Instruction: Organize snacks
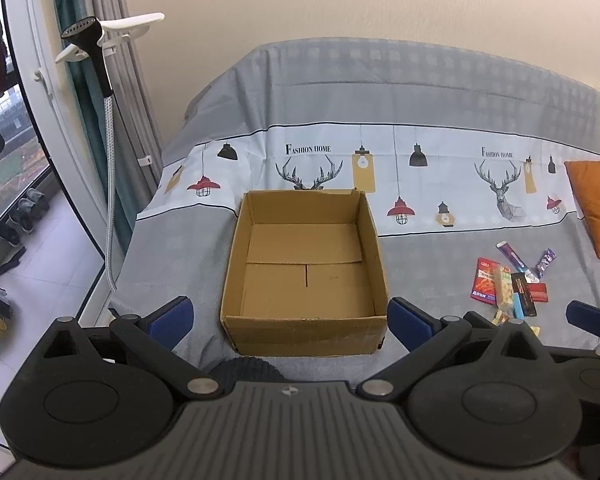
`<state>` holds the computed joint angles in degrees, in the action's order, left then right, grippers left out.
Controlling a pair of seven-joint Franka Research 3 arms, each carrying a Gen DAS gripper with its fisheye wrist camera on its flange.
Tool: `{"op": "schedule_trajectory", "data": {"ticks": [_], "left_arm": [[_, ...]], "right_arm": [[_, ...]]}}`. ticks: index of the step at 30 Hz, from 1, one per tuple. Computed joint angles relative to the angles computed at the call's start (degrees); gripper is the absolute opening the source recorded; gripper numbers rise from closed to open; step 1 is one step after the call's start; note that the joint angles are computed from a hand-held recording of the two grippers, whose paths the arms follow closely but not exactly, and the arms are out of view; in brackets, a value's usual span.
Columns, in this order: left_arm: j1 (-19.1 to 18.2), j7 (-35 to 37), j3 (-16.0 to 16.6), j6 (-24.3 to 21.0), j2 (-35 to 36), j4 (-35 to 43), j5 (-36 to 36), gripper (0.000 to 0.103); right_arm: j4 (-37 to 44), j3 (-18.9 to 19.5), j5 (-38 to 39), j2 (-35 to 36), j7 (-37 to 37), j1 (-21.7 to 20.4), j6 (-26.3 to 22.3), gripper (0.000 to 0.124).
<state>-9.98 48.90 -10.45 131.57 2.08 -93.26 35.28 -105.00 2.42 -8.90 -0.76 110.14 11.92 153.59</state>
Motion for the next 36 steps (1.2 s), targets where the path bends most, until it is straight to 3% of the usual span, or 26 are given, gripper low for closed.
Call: {"op": "schedule_trajectory", "data": {"ticks": [36], "left_arm": [[-0.2,-0.2,-0.1,-0.4,-0.1,-0.6,0.6,0.103]], "right_arm": [[-1.0,0.0,4.8,-0.2,-4.4,0.0,-0.2,0.103]]}}
